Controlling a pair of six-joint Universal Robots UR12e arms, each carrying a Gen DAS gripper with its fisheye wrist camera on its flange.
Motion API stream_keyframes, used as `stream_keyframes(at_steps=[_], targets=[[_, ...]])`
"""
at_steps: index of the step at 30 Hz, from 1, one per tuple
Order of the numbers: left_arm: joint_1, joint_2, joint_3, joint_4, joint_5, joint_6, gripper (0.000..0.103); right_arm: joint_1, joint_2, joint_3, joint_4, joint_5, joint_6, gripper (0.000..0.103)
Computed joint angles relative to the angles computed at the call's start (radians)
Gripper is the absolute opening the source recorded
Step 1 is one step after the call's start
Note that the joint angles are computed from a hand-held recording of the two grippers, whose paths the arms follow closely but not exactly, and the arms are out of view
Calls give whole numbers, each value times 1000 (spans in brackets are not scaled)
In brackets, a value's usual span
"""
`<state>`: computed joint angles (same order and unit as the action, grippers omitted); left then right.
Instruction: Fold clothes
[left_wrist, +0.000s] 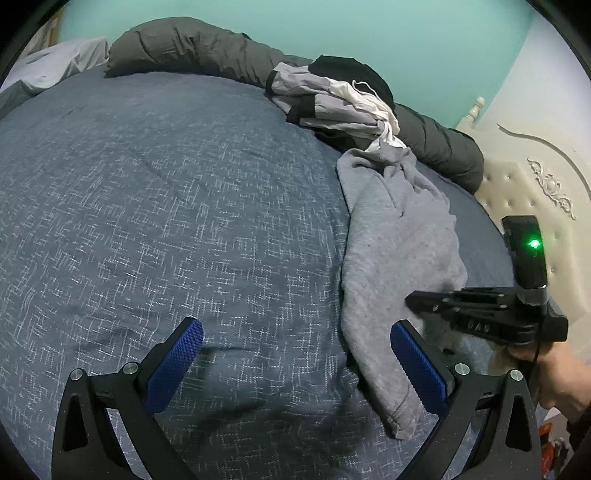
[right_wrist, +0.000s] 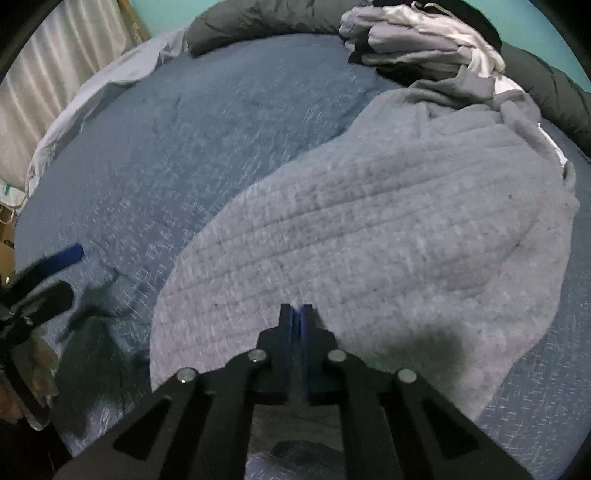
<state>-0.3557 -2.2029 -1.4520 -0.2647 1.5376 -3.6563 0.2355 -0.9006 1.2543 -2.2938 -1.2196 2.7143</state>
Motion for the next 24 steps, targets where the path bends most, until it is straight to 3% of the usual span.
stream_keyframes(at_steps=[12,13,17,24], targets=[[0,1,-2,-5,0,-7,103,-49,-50,58,-151,47,81,4],[0,1,-1,-6,-4,-4,103,-52,-55,65,-147,37,86,5],[-2,-1,2,-11,-18,11,103,-74,-82,101,-107,26,111,42],[-15,-14,17,-36,-27,41,103,-87,-101,152,-42,-36,121,44]])
